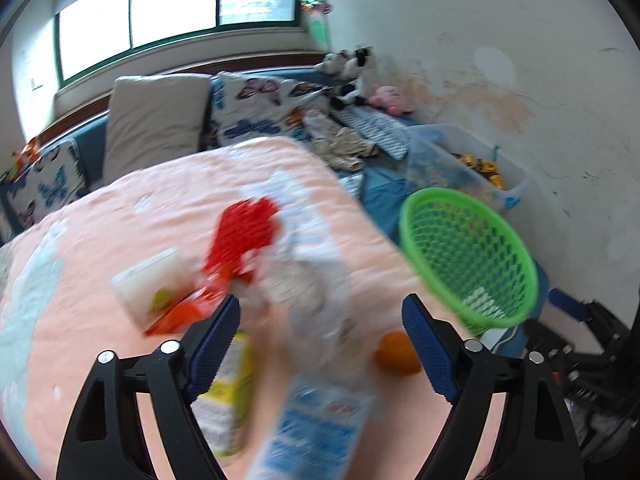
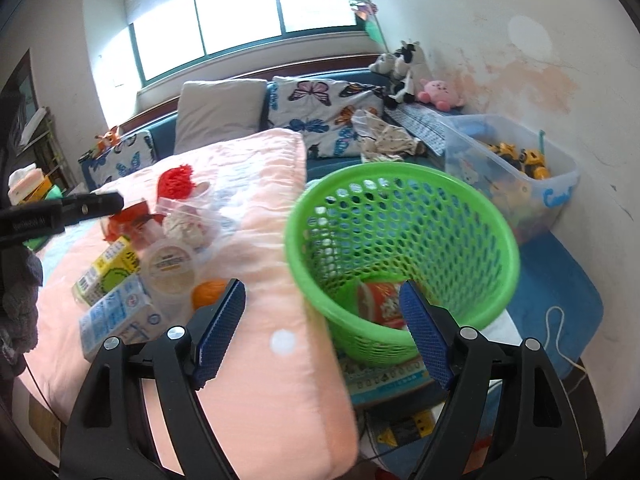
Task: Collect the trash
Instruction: 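Grasp the lemon juice bottle on the table with the left tool, then grasp the yellow-lidded cup with the right tool and drop it into the basket while the left lifts the bottle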
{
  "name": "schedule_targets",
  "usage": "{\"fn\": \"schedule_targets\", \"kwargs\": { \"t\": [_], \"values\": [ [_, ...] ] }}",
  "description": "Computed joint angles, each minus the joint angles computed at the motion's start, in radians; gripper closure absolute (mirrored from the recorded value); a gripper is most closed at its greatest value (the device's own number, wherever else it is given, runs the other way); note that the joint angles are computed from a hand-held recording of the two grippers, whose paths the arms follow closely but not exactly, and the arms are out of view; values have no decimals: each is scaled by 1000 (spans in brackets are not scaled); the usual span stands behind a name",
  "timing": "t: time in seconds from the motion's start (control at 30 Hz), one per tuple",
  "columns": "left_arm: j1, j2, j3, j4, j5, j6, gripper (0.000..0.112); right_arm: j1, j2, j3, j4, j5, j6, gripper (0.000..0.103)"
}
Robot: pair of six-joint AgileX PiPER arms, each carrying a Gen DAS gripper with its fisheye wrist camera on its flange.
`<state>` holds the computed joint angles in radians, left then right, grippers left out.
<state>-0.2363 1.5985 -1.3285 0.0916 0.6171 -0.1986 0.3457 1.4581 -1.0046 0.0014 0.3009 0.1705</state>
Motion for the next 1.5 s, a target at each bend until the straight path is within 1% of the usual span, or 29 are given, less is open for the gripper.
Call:
{"fn": "schedule_targets", "kwargs": {
  "t": [0.1,0.27,0.33,0.53,0.7,0.8,0.87,0.9,1.07,1.3,1.37,1.5],
  "values": [
    [56,-26,69,-18,-20,24,37,38,13,-18,-52,4,57,24],
    [134,-34,143,-43,-37,68,40,82,45,-53,-71,17,84,24],
    [159,-23,153,-65,-44,94,40,92,60,-69,-45,23,63,24],
    [207,33,132,-137,-41,184,40,123,125,-144,107,52,-72,24],
    [228,69,129,-196,-40,249,44,160,179,-212,167,85,-140,24],
    [237,91,118,-249,-30,291,50,176,212,-251,193,103,-172,24],
    [252,101,117,-311,-27,349,62,180,237,-282,216,118,-195,24],
    [256,106,114,-331,-23,368,64,177,254,-300,265,130,-240,24],
    [260,87,136,-342,-36,385,66,167,318,-371,375,177,-342,24],
    [287,40,170,-383,-36,425,68,141,439,-506,524,269,-467,24],
    [296,29,178,-399,-34,447,68,139,464,-535,531,288,-466,24],
    [309,10,189,-417,-28,474,68,147,520,-607,499,317,-436,24]
  ]
}}
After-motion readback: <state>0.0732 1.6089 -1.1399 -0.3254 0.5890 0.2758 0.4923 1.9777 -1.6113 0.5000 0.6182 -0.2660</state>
